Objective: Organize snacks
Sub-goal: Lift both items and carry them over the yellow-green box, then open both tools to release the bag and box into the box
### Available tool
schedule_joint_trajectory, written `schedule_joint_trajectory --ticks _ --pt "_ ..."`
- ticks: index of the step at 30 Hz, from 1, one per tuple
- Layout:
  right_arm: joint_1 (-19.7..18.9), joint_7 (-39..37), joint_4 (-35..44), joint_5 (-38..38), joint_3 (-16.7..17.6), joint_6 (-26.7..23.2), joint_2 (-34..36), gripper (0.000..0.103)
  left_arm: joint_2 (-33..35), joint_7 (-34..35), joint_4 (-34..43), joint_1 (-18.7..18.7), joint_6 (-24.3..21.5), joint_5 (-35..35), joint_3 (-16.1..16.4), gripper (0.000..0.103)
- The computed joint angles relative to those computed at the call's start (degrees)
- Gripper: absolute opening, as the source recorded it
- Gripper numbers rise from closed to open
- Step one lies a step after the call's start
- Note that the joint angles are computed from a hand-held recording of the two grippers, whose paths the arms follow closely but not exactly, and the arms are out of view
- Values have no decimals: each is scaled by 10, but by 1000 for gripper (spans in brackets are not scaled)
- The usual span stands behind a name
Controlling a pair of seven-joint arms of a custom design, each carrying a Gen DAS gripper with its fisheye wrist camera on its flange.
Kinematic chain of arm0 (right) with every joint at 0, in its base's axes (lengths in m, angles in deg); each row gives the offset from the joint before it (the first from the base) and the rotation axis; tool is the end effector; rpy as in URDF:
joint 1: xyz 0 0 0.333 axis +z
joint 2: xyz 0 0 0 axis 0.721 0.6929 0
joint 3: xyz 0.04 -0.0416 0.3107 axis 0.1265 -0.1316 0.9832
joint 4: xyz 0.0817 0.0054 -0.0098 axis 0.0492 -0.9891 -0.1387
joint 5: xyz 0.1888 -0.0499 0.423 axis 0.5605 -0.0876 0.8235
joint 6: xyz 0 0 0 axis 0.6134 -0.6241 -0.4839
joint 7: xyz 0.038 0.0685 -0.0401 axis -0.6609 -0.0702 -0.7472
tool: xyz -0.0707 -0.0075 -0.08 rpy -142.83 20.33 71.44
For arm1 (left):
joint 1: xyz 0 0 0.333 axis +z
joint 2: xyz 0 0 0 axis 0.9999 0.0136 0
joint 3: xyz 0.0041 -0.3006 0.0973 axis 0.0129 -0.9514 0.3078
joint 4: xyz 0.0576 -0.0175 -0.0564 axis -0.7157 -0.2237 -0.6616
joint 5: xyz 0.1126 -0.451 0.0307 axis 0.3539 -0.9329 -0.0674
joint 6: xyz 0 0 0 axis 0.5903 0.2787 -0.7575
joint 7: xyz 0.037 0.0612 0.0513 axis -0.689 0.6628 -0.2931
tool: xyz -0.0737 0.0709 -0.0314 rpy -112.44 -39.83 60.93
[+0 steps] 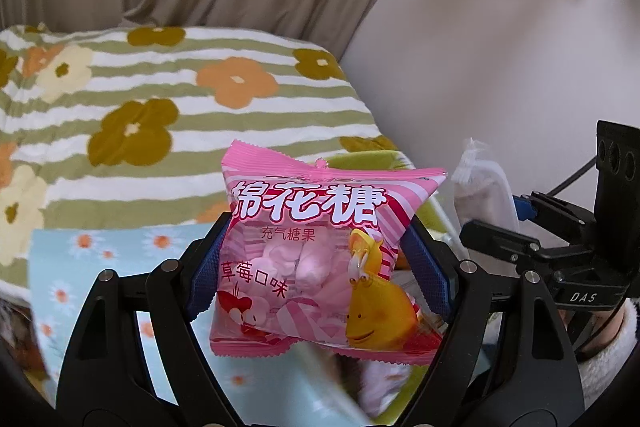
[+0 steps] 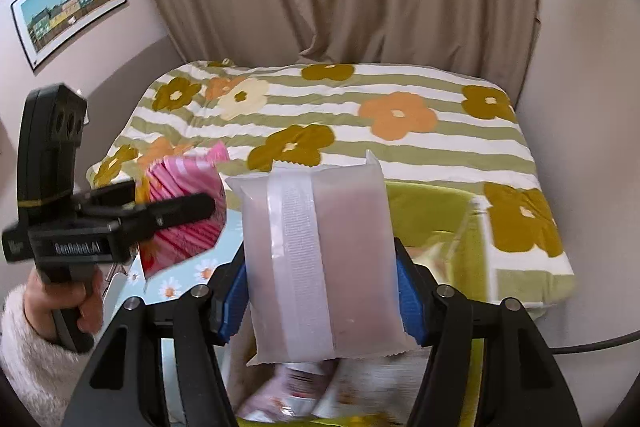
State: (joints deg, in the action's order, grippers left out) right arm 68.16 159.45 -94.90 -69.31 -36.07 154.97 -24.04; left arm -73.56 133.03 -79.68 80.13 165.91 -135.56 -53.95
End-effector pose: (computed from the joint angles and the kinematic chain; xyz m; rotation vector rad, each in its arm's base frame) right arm 0.4846 0.3581 0.5526 -1.6673 1.8554 -0.5136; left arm 0.6231 -0.2287 0.5378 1.3652 -2.4856 1.2178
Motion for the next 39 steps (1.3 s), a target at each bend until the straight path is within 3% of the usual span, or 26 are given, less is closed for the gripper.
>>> schedule_joint_trajectory --ticks 5,8,12,23,24,27,35,39 --pt "-12 -19 -50 31 -18 23 -39 59 33 -75 16 -24 27 69 -25 85" --pt "-19 -33 -68 51 -22 35 -50 59 58 -124 32 -35 26 142 -34 102" --pt "-23 -52 -79 82 -27 45 -50 59 53 -146 20 -38 24 184 -38 103" --pt "-28 -95 -72 134 -34 46 -26 60 -26 -185 -64 -36 54 202 -20 103" --pt "-31 -91 -74 127 -31 48 -28 64 -28 -187 -67 -35 56 203 -18 103" --pt "-54 -37 -88 67 -9 59 -42 101 -43 -210 -85 -35 66 218 -14 103" --pt "-50 23 -118 35 5 52 -72 101 -94 -213 -141 -38 70 206 4 103" --pt "-51 65 -122 10 29 29 -99 101 -125 -190 -164 -45 80 184 17 103"
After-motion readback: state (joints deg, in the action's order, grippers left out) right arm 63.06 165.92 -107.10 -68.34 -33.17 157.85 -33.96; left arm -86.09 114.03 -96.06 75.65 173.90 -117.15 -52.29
